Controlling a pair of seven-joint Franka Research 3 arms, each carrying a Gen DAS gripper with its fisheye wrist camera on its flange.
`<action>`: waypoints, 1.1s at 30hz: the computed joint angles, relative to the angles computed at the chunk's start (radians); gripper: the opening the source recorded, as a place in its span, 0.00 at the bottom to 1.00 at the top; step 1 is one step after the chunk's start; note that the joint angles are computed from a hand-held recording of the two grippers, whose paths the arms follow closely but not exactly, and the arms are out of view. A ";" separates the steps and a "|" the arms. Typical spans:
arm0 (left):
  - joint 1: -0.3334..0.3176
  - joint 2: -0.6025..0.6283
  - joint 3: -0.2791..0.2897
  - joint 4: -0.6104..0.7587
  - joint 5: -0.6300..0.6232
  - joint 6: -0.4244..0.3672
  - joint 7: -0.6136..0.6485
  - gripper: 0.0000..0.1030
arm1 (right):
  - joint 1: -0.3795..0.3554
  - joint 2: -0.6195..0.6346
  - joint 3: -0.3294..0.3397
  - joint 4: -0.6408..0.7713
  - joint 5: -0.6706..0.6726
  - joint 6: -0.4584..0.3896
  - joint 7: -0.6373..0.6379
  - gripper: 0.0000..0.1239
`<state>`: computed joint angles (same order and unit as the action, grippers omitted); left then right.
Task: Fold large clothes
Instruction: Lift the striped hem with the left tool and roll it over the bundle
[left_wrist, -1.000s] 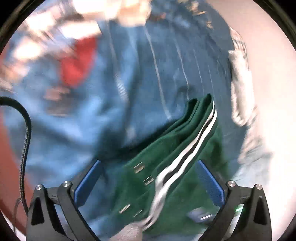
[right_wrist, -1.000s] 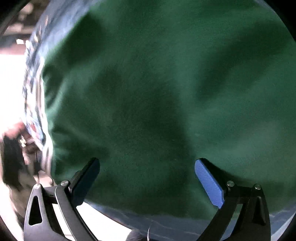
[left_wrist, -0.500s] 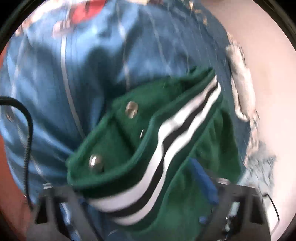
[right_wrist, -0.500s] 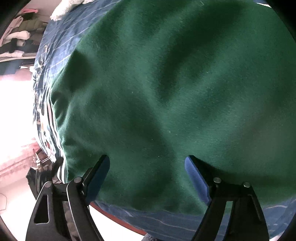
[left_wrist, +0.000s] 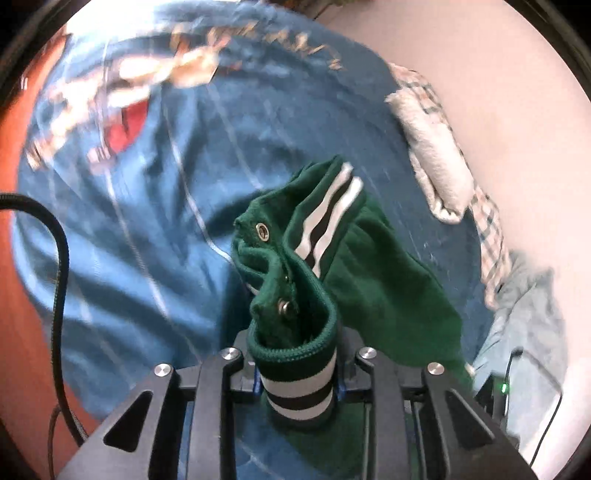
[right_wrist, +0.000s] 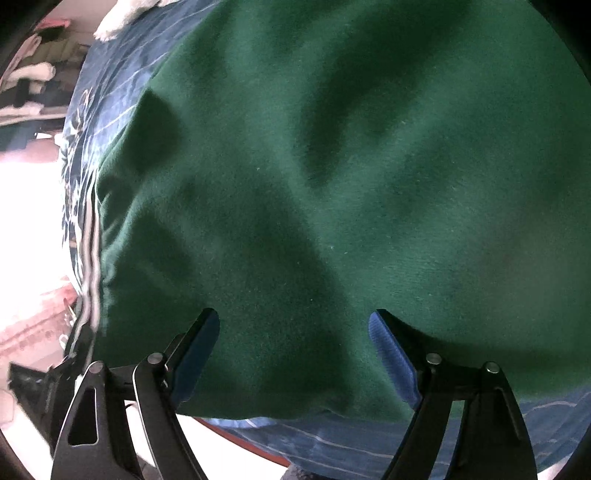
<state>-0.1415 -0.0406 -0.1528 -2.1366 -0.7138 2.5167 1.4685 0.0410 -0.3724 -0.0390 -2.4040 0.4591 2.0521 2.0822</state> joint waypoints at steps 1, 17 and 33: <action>0.004 0.030 0.008 0.006 -0.055 -0.003 0.026 0.26 | -0.001 -0.001 -0.001 -0.002 0.009 0.004 0.012 0.68; 0.043 0.146 -0.049 0.218 0.195 0.091 -0.009 0.16 | -0.055 -0.148 0.027 0.025 -0.132 -0.049 0.099 0.68; -0.028 0.041 -0.119 0.426 0.279 -0.050 0.468 0.15 | -0.226 -0.437 -0.050 -0.256 -0.203 -0.137 0.214 0.68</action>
<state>-0.1690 0.0006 -0.2718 -1.7110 -0.4344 2.4665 1.9365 -0.1855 -0.8094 -0.0890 -2.6596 0.2561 1.9147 2.2963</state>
